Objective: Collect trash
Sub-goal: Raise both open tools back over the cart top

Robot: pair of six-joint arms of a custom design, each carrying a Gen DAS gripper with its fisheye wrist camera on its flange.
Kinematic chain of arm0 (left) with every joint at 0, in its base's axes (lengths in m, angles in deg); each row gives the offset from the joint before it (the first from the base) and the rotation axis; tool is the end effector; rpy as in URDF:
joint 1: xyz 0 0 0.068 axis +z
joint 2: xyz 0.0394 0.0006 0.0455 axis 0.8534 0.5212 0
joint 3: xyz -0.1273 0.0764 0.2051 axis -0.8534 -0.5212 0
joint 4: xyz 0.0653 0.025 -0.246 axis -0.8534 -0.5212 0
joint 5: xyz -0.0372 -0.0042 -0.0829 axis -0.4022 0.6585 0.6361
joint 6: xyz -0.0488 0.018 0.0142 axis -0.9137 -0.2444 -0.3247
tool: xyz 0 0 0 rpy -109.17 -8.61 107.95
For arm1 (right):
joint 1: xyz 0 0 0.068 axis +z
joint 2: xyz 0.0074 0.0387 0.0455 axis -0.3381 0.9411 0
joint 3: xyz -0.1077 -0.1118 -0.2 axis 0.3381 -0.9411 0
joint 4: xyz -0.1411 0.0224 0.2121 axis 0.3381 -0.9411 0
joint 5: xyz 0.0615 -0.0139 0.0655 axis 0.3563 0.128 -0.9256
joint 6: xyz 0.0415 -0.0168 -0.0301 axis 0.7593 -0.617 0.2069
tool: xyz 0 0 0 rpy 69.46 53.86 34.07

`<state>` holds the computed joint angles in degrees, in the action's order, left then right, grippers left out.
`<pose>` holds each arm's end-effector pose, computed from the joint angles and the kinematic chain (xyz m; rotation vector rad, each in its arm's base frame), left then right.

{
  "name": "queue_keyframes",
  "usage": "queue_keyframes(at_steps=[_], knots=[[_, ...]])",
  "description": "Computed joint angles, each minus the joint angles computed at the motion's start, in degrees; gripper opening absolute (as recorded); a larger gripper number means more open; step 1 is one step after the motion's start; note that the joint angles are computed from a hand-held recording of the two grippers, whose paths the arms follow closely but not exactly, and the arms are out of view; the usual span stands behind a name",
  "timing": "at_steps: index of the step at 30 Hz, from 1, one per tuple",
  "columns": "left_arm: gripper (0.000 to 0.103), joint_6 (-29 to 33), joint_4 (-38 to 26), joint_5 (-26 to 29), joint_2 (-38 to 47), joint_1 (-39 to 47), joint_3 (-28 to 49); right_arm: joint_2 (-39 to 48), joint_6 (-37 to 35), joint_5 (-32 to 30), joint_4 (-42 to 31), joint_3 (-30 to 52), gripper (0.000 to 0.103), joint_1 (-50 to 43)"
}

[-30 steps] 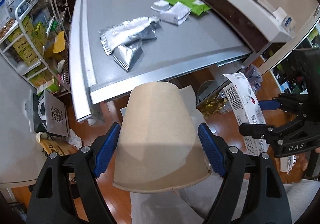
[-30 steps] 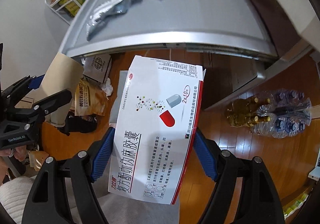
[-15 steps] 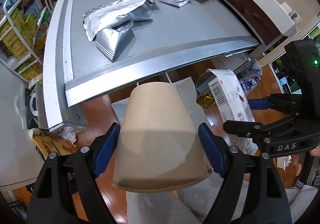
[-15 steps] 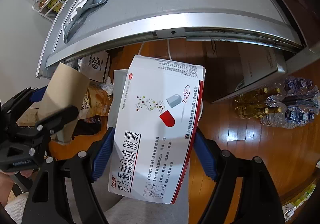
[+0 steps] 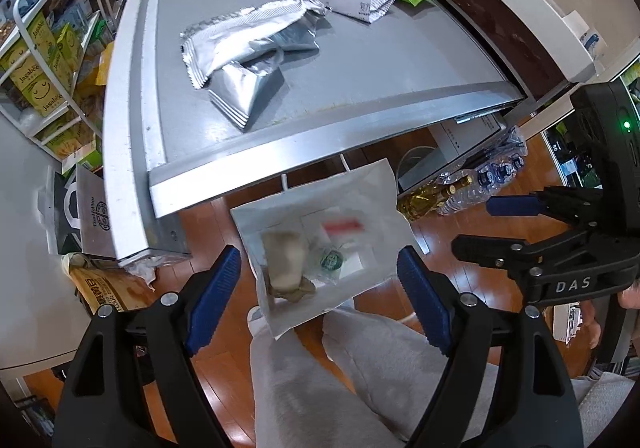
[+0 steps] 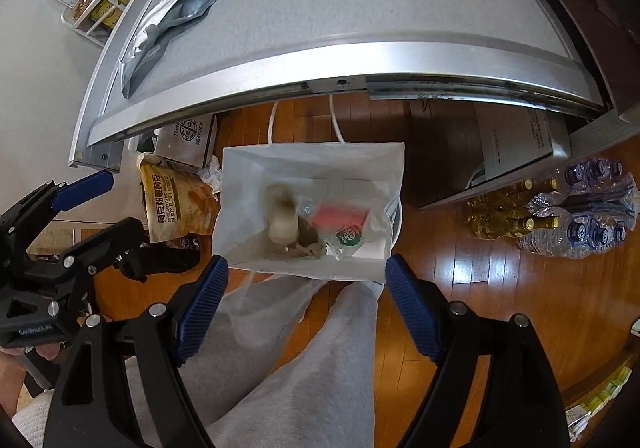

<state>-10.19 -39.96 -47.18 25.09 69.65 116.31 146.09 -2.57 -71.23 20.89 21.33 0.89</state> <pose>0.2529 0.0382 0.2674 0.3398 2.8154 -0.3424 0.2639 0.1090 0.2317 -0.2341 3.0354 0.4317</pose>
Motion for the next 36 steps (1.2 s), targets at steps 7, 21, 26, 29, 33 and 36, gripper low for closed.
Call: queue_keyframes(at_steps=[7, 21, 26, 29, 33, 36], knots=[[0.081, 1.0, -2.5, 0.5, -2.0, 2.0, 4.2, -6.4, -2.4, 4.3, -5.8, 3.9, 0.080, 0.9], [0.097, -0.3, -1.2, 2.5, 0.0, 6.9, 20.1, -4.6, -3.4, 12.7, -9.3, 34.5, 0.099, -1.0], [0.097, 2.6, -0.1, 1.8, 3.3, 6.2, 23.8, 2.7, -5.4, 13.2, -10.2, 43.0, 0.099, -1.4], [0.097, 4.3, 1.2, 0.6, 5.0, 4.6, 24.6, 8.3, -6.2, 14.1, -11.4, 48.5, 0.099, -1.3], [0.097, 5.8, 1.2, 0.3, 8.9, 2.9, 26.4, 18.5, -8.5, 14.1, -13.7, 57.8, 0.099, -1.3], [0.097, 5.9, 2.0, -0.6, 12.7, 1.6, 28.1, 28.3, -8.7, 10.6, -18.7, 68.0, 0.099, -2.6]])
